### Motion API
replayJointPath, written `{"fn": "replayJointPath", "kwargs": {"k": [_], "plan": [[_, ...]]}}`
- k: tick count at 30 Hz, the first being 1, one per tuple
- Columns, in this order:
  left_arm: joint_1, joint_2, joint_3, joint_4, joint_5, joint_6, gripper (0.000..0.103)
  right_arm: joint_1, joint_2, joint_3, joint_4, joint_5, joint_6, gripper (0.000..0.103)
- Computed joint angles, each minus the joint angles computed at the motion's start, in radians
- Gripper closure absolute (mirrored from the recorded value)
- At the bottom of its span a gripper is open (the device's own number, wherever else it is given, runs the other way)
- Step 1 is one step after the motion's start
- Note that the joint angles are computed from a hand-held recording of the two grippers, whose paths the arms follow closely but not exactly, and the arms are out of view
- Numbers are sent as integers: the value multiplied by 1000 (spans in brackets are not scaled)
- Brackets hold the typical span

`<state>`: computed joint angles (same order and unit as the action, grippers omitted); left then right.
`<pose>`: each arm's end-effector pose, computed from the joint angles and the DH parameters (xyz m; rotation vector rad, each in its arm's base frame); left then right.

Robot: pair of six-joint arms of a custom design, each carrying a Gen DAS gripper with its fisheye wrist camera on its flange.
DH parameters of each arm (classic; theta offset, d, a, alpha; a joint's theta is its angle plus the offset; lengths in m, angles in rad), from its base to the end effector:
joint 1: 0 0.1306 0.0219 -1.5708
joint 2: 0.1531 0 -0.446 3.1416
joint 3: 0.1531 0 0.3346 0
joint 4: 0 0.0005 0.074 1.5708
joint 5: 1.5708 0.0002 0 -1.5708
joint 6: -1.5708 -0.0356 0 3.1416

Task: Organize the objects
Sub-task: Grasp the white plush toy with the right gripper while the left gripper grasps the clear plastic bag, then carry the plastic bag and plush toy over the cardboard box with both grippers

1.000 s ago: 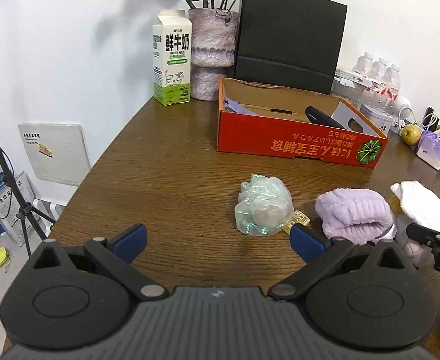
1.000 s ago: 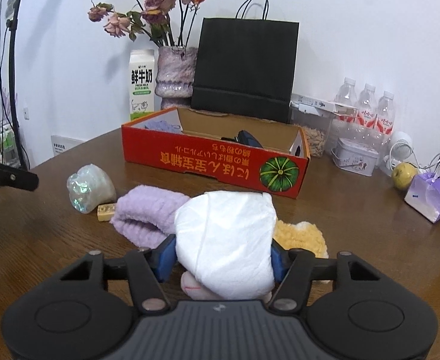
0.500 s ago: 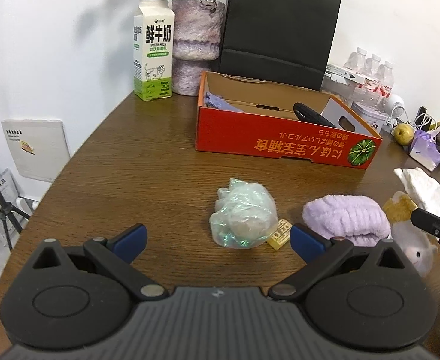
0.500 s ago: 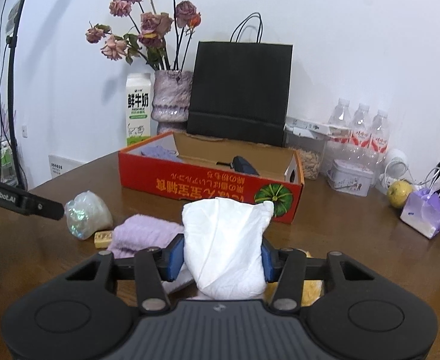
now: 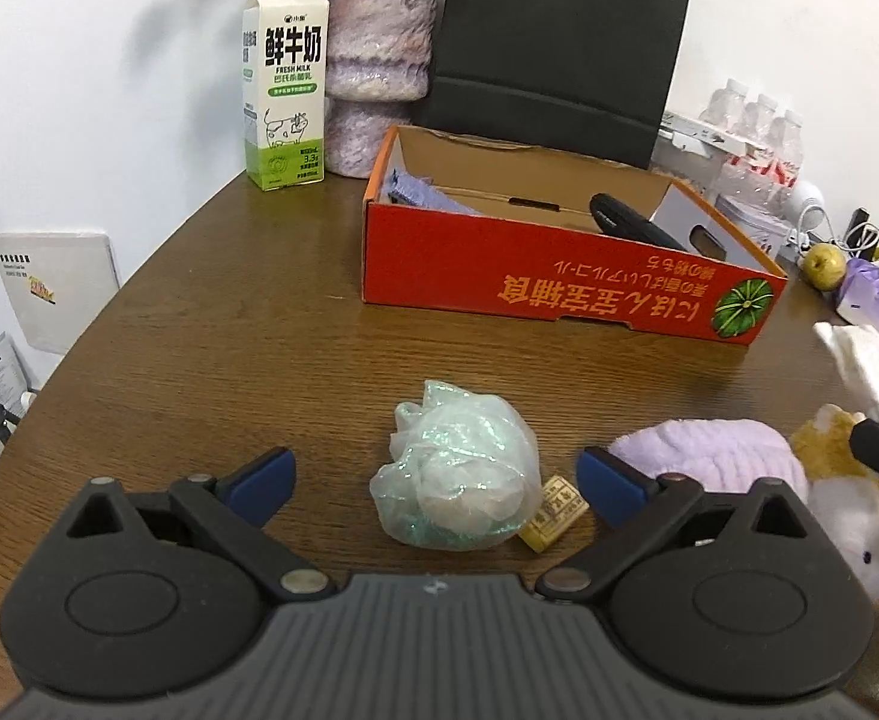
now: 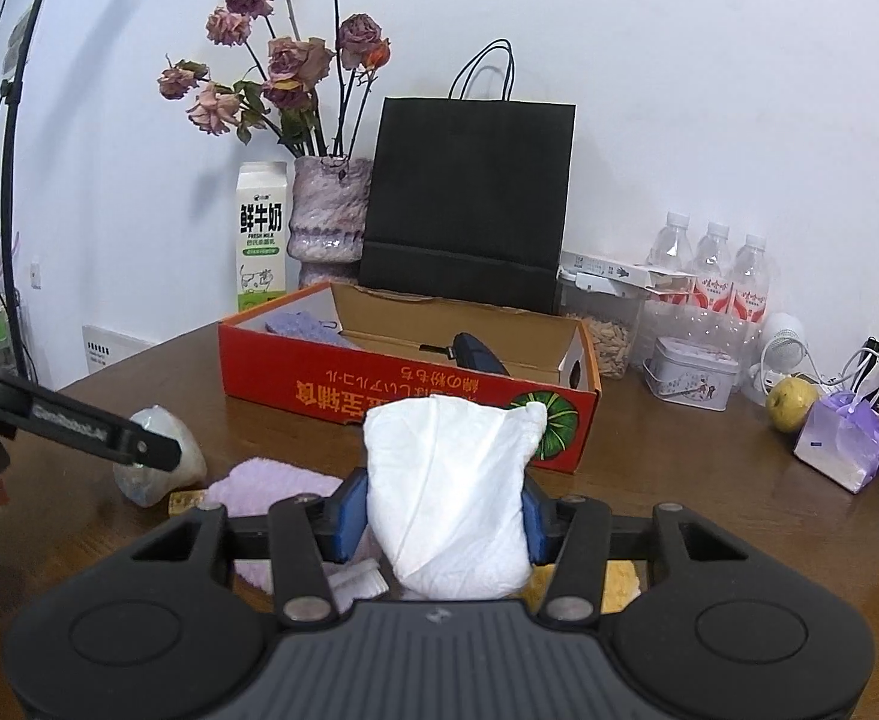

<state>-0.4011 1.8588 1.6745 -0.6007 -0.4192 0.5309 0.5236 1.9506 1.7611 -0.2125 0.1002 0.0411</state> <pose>0.5730 -0.2278 0.3972 -0.3460 2.2462 0.0086 0.5889 0.3353 0.4087 -0.4876 1.9159 0.2160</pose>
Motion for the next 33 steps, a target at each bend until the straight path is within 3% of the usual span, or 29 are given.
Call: {"fn": "replayJointPath", "kwargs": {"k": [3,6,8,23,33], "plan": [[0,13,7,-1,-8,6,15,-2,7,8,7,-3,-18,55],[4,24,18,-13,14,8,49,-3,16,14,14,-5,-34,55],[3,25,15,-5,11,-2,59,-1,20,17,16,-4,-38,55],[-9,4,17,53,-28,-12,62,6,34,52,44,-12,-66,55],[-19,13,101,83,-68,-59,62,12,60,124,47,-3,-59,55]]}}
